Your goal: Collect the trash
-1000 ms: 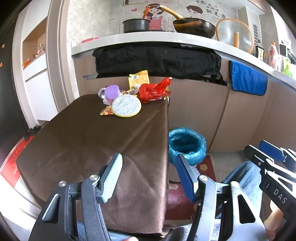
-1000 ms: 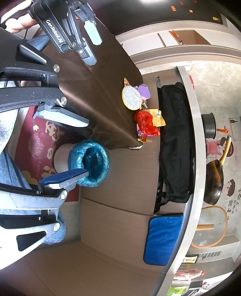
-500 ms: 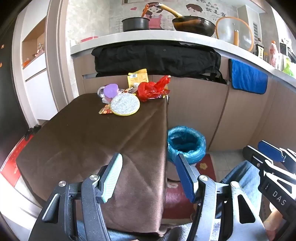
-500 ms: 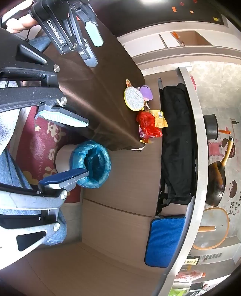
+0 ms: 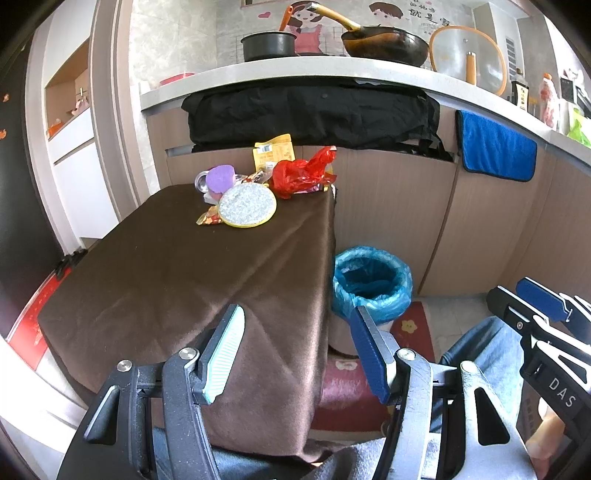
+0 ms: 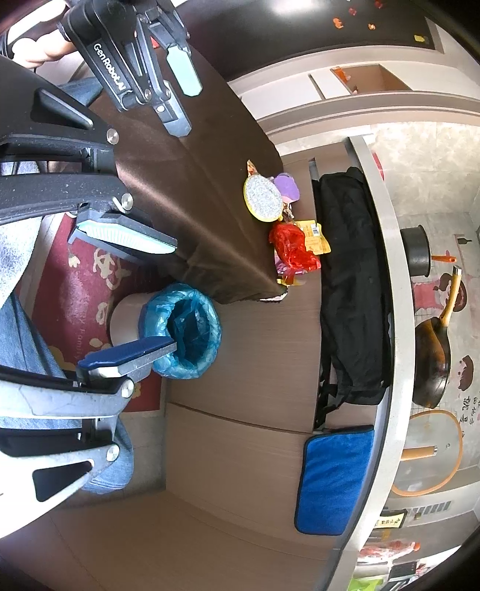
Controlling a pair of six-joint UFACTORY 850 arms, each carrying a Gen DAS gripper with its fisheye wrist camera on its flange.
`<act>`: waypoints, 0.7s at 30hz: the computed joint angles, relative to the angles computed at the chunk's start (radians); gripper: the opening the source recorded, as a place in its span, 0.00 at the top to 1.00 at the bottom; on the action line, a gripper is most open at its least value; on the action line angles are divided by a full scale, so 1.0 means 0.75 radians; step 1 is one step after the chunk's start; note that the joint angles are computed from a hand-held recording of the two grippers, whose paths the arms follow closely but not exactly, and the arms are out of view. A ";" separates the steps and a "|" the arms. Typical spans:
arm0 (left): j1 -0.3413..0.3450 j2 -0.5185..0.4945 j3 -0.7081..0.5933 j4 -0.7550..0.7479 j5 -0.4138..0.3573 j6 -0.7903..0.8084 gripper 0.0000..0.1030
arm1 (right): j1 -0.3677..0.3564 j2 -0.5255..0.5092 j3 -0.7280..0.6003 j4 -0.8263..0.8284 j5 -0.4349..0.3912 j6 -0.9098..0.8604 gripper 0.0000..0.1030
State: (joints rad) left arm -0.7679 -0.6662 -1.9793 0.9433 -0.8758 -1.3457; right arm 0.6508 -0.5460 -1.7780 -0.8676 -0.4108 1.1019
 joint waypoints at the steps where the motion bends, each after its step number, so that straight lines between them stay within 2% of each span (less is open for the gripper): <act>1: -0.001 -0.003 -0.006 -0.001 -0.008 0.003 0.41 | -0.003 0.007 0.012 -0.002 0.012 0.006 0.57; 10: -0.040 -0.027 -0.054 0.020 -0.081 0.010 0.41 | -0.026 0.045 0.068 0.016 0.086 0.008 0.57; 21: -0.052 -0.038 -0.074 0.026 -0.097 0.028 0.41 | -0.031 0.065 0.097 -0.025 0.103 0.064 0.57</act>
